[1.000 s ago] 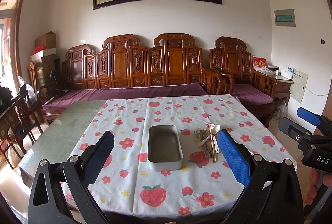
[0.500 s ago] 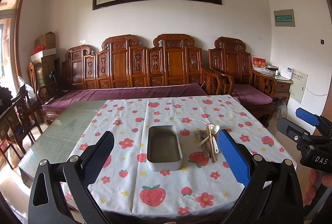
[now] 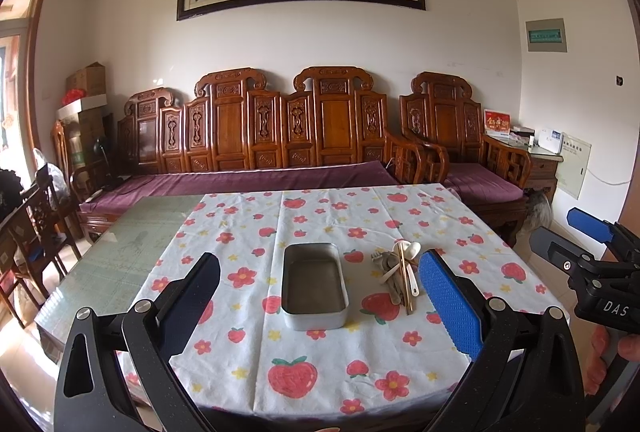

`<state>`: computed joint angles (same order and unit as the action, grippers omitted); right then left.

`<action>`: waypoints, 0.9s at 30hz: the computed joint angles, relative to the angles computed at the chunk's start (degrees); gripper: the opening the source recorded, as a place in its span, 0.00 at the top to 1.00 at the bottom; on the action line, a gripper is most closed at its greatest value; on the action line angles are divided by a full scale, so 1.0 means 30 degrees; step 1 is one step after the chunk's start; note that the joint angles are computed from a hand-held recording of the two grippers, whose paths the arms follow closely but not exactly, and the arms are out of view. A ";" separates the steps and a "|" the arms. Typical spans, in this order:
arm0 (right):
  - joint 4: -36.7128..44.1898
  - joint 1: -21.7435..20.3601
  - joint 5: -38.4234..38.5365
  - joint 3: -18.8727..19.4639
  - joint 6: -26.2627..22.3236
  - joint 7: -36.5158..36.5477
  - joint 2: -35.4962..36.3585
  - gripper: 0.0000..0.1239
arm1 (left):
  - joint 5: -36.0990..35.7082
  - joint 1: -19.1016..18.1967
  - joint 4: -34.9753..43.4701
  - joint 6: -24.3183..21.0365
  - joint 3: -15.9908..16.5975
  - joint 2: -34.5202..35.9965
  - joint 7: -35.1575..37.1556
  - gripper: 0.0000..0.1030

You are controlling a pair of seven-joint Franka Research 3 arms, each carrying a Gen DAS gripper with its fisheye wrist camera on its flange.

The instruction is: Organize utensils

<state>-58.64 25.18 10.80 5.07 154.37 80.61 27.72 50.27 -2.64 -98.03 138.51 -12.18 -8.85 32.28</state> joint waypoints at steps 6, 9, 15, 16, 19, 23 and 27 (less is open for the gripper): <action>0.0323 0.0022 -0.0037 -0.0034 -0.0195 0.0048 0.0117 0.19 | 0.0024 -0.0072 0.0218 -0.0093 0.0000 0.0130 0.0022 0.06; 0.0307 -0.0010 0.0010 -0.0012 -0.0173 -0.0006 0.0121 0.19 | 0.0037 -0.0076 0.0062 -0.0028 0.0030 0.0032 -0.0018 0.06; -0.0138 -0.0072 0.0146 0.0057 0.0144 -0.0149 -0.0015 0.19 | 0.0095 -0.0065 0.0035 -0.0034 0.0005 0.0020 -0.0087 0.06; 0.0059 -0.0061 0.0128 0.0034 0.0019 -0.0105 0.0051 0.19 | 0.0064 -0.0080 0.0173 -0.0105 -0.0020 0.0105 -0.0040 0.06; -0.0075 -0.0086 0.0170 0.0061 0.0093 -0.0167 0.0017 0.19 | -0.0066 -0.0137 0.0294 -0.0188 -0.0038 0.0131 0.0066 0.06; 0.0704 0.0009 0.0008 -0.0053 -0.0464 0.0072 0.0304 0.19 | -0.0364 -0.0145 0.0245 -0.0110 0.0078 0.0160 0.0319 0.06; 0.1177 0.0130 -0.0176 -0.0137 -0.1027 0.0348 0.0408 0.19 | -0.1198 -0.0175 0.0364 -0.0013 0.0288 0.0524 0.0982 0.06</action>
